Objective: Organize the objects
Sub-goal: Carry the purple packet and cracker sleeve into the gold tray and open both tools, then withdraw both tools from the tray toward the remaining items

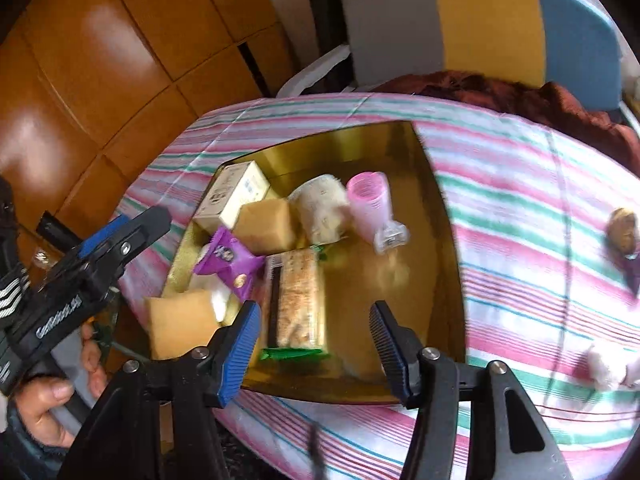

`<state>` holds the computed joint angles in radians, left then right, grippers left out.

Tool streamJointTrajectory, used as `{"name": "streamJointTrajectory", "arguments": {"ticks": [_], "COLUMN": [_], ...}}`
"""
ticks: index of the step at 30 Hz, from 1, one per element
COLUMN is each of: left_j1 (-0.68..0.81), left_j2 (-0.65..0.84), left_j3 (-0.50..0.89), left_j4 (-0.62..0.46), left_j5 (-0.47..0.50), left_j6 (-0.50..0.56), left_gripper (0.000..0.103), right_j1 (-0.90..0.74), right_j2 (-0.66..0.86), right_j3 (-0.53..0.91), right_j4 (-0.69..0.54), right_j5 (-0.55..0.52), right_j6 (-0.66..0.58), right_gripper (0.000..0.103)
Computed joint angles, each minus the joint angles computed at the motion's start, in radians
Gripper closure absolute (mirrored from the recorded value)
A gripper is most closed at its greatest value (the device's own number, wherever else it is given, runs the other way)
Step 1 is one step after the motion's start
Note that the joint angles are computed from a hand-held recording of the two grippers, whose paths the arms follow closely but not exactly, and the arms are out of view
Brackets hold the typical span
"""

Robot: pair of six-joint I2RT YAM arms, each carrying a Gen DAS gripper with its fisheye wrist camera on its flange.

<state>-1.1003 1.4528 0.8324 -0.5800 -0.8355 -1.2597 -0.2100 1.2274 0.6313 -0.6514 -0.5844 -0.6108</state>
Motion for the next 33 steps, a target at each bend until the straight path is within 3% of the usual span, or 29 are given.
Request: {"name": "streamJointTrajectory", "arguments": {"ticks": [9,33], "left_j1": [-0.081,-0.13], "left_j2": [0.08,0.232], "left_j3": [0.093,0.223], "left_j4": [-0.108,-0.003], "left_j5": [-0.046,0.015], "left_j6": [-0.052,0.118], "left_gripper": [0.016,0.014], "right_j1": [-0.036,-0.248], "right_j2": [-0.15,-0.036], "right_j3": [-0.074,-0.051], "right_j4": [0.061,0.12], "right_j5": [0.037,0.036], "right_j6": [0.003,-0.075], "right_gripper": [0.045,0.045]}}
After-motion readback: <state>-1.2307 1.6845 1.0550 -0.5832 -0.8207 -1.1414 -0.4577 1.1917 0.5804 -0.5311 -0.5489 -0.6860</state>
